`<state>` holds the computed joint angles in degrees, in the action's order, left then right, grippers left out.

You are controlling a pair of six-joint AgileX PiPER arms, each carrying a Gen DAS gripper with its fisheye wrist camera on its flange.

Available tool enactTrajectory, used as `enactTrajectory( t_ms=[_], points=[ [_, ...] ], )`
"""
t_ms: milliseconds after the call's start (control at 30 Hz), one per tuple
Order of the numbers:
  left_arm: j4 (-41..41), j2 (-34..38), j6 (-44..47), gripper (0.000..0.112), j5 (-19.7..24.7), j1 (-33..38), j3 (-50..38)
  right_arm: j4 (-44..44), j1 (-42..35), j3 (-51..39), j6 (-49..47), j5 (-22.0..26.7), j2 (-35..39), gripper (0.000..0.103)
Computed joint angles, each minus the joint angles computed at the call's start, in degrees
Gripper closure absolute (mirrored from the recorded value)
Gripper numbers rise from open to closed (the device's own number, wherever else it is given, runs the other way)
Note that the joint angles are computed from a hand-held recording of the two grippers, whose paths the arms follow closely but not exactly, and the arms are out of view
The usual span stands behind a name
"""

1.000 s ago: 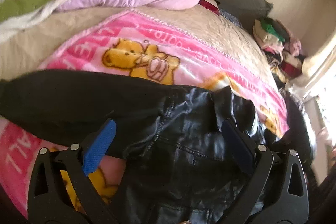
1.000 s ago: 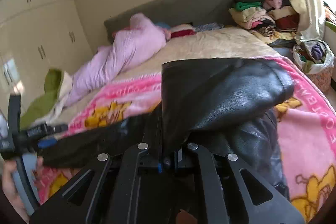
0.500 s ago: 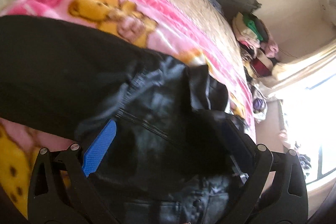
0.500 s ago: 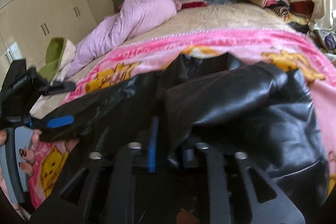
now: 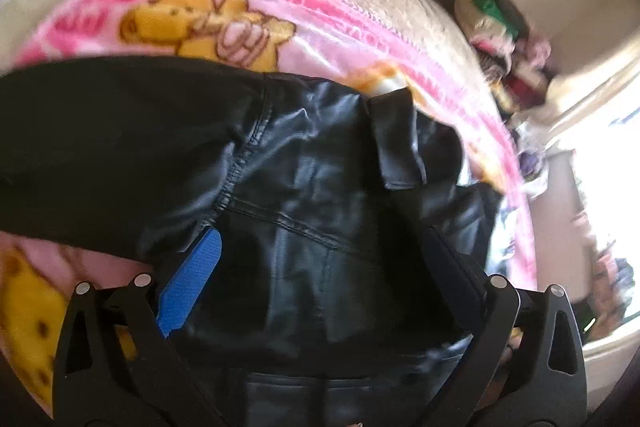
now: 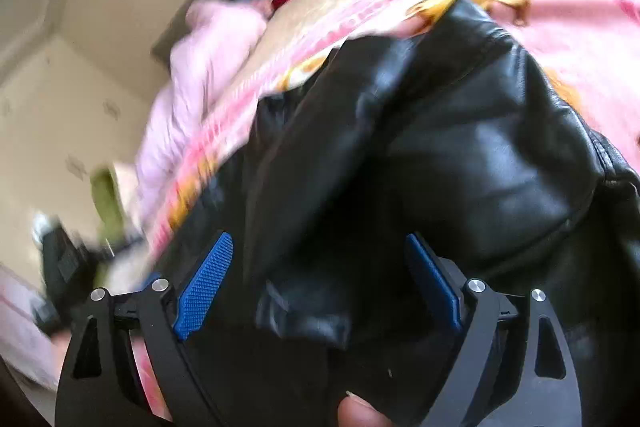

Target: Fold large clothes

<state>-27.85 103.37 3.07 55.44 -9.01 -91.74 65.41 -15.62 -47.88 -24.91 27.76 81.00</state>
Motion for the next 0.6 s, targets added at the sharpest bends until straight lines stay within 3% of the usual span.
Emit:
enactTrajectory(
  t_ms=[33, 67, 133, 167, 267, 400, 533, 600],
  points=[
    [0.5, -0.6, 0.5, 0.018, 0.1, -0.3, -0.2, 1.2, -0.3, -1.2, 0.1, -0.2, 1.2, 0.021],
    [-0.3, -1.0, 1.4, 0.018, 0.2, 0.0, 0.0, 0.2, 0.1, -2.3, 1.7, -0.8, 1.9, 0.043],
    [-3.9, -1.8, 3.6, 0.018, 0.7, 1.7, 0.3, -8.8, 2.8, -5.9, 10.1, -3.8, 3.3, 0.076],
    [-6.8, -2.0, 5.1, 0.018, 1.4, 3.3, 0.5, -12.8, 4.8, -7.6, 13.1, -5.4, 3.3, 0.081],
    [-11.2, -2.3, 6.8, 0.018, 2.3, 6.7, 0.3, -16.9, 9.4, -11.4, 13.7, -7.1, 3.1, 0.085],
    [-12.8, -2.7, 6.5, 0.018, 2.0, 9.6, -0.2, -28.6, 16.9, -16.1, 19.5, -9.4, 3.6, 0.085],
    [-17.8, -2.1, 8.9, 0.018, 3.5, 12.3, 0.1, -39.1, 23.2, -19.4, 24.6, -8.6, 5.8, 0.083],
    [-18.9, -1.9, 9.2, 0.018, 3.7, 13.1, 0.4, -39.2, 25.1, -19.8, 22.6, -7.2, 6.4, 0.076]
  ],
)
